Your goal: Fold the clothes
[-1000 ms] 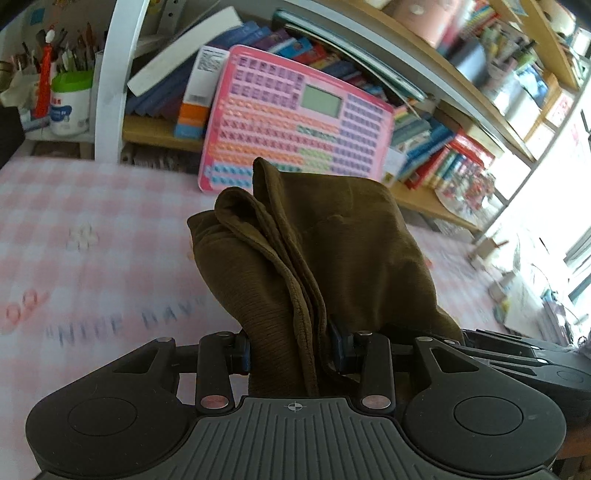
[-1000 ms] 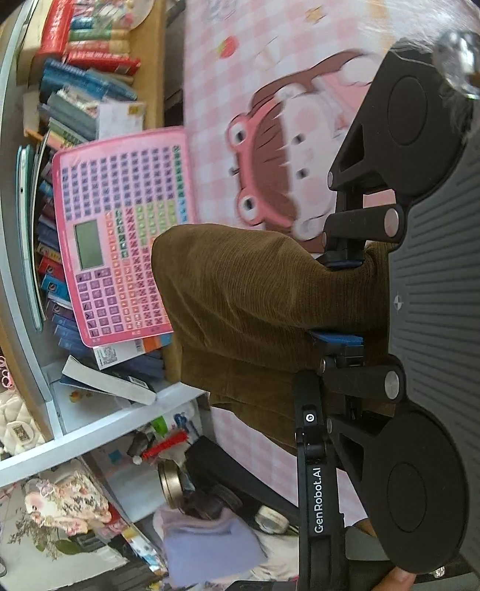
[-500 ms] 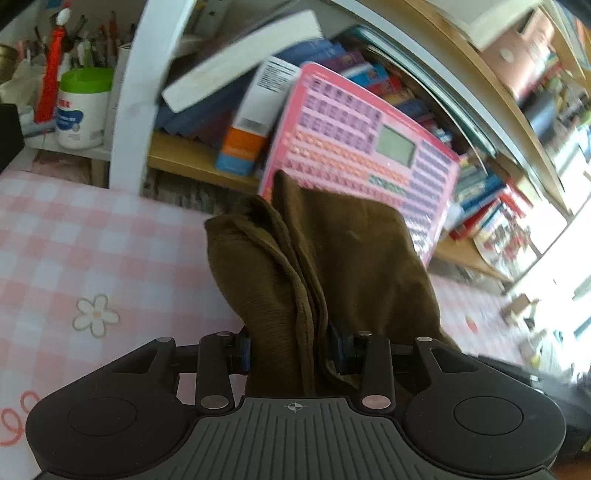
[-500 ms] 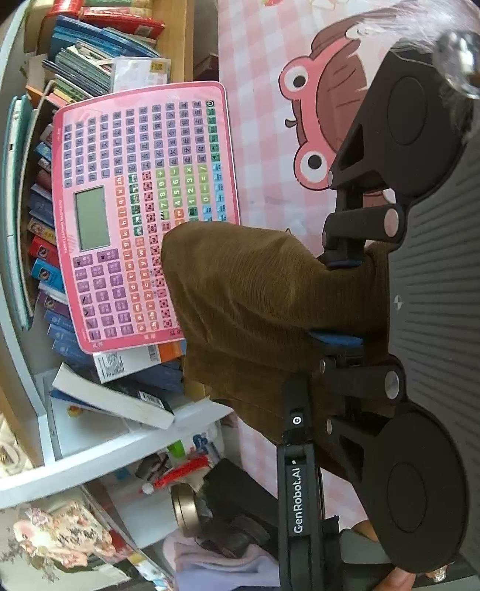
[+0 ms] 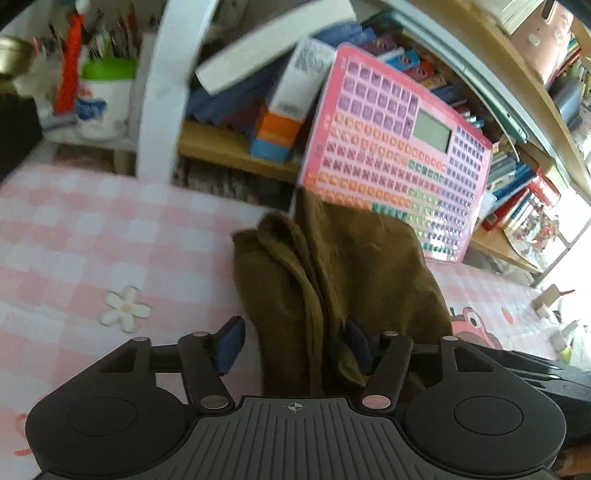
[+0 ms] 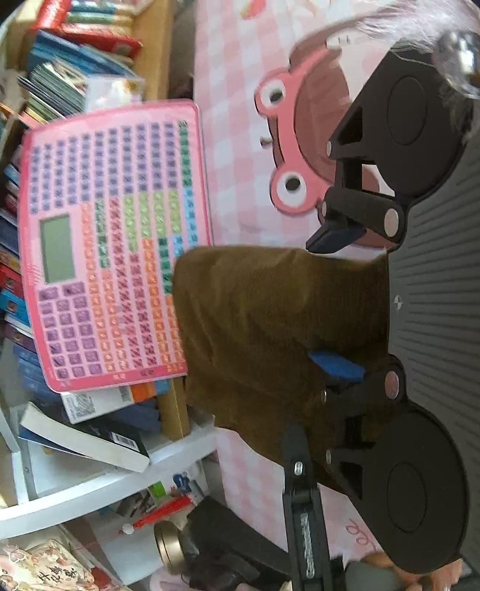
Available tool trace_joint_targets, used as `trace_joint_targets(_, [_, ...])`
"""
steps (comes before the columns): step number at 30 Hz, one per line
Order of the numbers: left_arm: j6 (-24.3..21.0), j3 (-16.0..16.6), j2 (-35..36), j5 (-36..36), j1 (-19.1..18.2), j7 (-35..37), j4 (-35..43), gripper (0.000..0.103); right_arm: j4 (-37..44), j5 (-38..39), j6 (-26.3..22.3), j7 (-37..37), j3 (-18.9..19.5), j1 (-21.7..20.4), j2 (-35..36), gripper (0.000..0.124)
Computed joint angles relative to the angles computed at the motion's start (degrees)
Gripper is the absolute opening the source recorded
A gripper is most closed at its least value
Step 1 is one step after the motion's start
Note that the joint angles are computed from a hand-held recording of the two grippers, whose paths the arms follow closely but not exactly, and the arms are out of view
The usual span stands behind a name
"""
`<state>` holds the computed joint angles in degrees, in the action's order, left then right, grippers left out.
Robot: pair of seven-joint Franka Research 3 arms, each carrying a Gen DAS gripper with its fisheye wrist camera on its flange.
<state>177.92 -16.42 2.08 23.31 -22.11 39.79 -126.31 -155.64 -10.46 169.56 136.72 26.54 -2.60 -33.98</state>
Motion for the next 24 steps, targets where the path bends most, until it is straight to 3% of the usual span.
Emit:
trace_joint_targets(3, [-0.36, 0.56, -3.49, 12.22, 0.45, -12.08, -1.67, 0.069, -1.69, -0.86, -2.47, 1.65, 1.87, -0.88, -5.32, 0.066])
trace_joint_targets(8, [-4.25, -4.4, -9.97, 25.0, 4.29, -25.52, -5.12, 0.073, -3.87, -1.58, -7.97, 2.57, 2.5, 1.5, -12.66, 0.069])
trace_joint_targets(11, [-7.72, -6.32, -13.22, 24.86, 3.99, -26.97, -7.08, 0.075, -5.15, -1.82, -11.29, 3.13, 2.33, 3.88, -16.32, 0.073])
trace_joint_targets(15, [-12.22, -8.07, -16.69, 21.59, 2.14, -26.85, -9.21, 0.087, -7.12, -1.83, -14.59, 3.18, 1.48, 7.66, -20.58, 0.081])
trace_joint_targets(19, [-16.83, -9.06, -18.24, 17.66, -0.53, -24.4, -9.9, 0.088, -9.44, -0.95, -17.52, 2.57, 0.13, 11.77, -24.44, 0.083])
trace_joint_targets(24, [-22.67, -11.65, -19.12, 18.22, -1.63, -26.57, -9.39, 0.09, -11.58, 0.15, -20.83, 2.21, -0.84, 15.24, -27.95, 0.085])
